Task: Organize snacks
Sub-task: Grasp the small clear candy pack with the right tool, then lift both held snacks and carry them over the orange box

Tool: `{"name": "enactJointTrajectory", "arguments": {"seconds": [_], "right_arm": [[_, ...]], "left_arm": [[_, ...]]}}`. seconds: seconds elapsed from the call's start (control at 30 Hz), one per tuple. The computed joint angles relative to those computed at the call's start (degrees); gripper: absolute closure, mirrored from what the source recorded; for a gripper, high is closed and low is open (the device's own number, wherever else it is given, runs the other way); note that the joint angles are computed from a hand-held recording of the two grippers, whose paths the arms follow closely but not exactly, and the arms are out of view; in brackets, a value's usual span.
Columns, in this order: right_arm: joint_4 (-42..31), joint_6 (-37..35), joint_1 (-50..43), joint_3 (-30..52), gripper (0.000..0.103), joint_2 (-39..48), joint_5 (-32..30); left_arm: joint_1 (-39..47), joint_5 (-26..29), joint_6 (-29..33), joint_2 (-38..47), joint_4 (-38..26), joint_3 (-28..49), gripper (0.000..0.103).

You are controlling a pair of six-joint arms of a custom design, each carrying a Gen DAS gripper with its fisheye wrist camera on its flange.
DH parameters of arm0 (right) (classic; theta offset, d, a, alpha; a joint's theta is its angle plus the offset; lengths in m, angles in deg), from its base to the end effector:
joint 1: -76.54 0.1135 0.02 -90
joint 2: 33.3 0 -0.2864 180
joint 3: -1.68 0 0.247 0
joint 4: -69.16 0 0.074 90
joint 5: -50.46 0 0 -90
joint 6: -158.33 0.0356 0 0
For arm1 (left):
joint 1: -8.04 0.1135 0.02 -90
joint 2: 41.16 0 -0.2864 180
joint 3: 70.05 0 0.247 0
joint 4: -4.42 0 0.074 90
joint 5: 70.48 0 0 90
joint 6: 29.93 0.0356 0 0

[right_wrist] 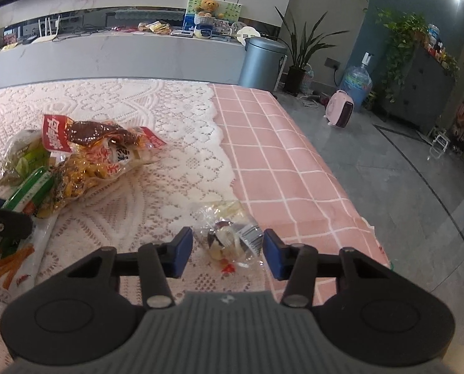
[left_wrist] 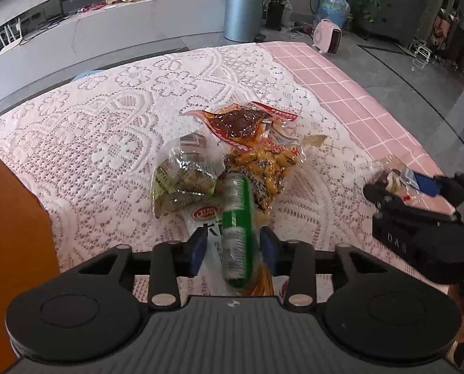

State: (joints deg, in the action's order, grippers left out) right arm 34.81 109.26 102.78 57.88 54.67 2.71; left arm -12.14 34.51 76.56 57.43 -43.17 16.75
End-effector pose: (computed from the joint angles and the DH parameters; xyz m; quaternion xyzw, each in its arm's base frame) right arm 0.2442 0.0937 0.1779 0.1906 0.8956 -0.1870 0.3558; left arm 0.3345 -0.1328 0.2529 0.3335 0.8969 -0.1342 0.2576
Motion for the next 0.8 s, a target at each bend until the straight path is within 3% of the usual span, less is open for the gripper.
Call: {"name": "enactJointTrajectory", "arguments": {"seconds": [0.1, 0.2, 0.23, 0.27, 0.53, 0.7, 0.8], "right_arm": [[-0.4, 0.8, -0.9, 0.0, 0.059, 0.2, -2.1], [0.5, 1.6, -1.6, -0.9, 0.061, -1.0, -2.9], [0.7, 1.9, -1.6, -1.1, 0.061, -1.2, -3.1], [0.6, 2.0, -1.5, -1.1, 0.062, -1.2, -2.9], [-1.9, 4.4, 1.9, -0.7, 0.065, -2.5, -0.4], [-7.2, 9.2, 6.2, 0.6, 0.065, -5.3, 1.2], [-11.3, 14.0, 7.4, 2.3, 0.065, -7.0, -2.1]], "left_arm": [[-0.7, -0.9, -0.6, 0.7, 0.6, 0.4, 0.055], [-1.0, -0.4, -0.8, 0.6, 1.2, 0.1, 0.067], [-1.0, -0.3, -0.9, 0.5, 1.5, 0.0, 0.077], [-0.9, 0.3, -0.9, 0.4, 1.5, -0.1, 0.078], [0.4, 1.3, -2.2, -2.4, 0.8, -2.1, 0.079], [2.0, 2.8, -2.2, -5.9, -0.2, -4.5, 0.079], [2.5, 3.5, -1.6, -8.2, -1.3, -5.2, 0.079]]}}
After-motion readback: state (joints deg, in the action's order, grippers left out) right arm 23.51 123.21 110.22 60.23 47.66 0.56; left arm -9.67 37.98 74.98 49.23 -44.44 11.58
